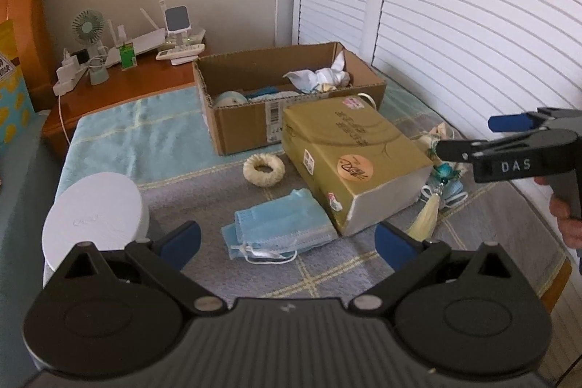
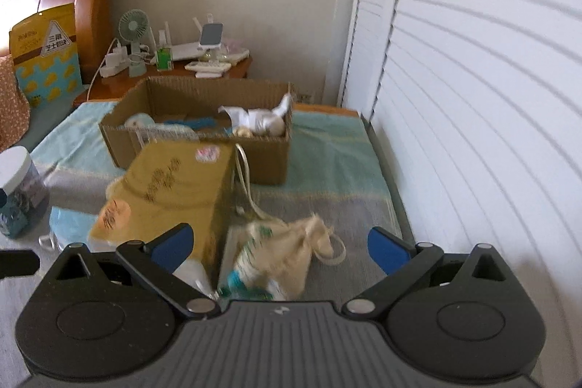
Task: Organize soft objects
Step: 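Lower the right tool onto the cream bamboo-print drawstring bag and close it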
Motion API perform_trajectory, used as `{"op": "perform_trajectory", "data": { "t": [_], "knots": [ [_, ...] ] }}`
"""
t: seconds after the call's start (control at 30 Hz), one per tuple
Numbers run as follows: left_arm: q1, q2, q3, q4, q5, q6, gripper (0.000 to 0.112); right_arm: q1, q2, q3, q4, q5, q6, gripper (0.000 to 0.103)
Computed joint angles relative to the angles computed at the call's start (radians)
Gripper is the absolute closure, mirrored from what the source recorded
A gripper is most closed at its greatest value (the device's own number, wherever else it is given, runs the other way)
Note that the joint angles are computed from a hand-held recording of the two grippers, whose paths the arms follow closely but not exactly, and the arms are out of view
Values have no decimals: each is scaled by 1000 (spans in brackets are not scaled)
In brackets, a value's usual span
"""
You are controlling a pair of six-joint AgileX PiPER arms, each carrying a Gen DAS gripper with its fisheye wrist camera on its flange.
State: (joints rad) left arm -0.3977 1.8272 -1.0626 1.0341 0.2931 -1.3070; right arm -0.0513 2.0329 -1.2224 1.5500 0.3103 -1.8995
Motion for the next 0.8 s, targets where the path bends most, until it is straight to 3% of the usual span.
{"op": "perform_trajectory", "data": {
  "t": [0.23, 0.8],
  "knots": [
    [-5, 24, -26, -63, 11, 63, 11, -39, 37, -29, -61, 60, 57, 6],
    [-8, 81, -95, -202, 31, 214, 11, -77, 103, -126, -303, 185, 308, 52]
  ]
}}
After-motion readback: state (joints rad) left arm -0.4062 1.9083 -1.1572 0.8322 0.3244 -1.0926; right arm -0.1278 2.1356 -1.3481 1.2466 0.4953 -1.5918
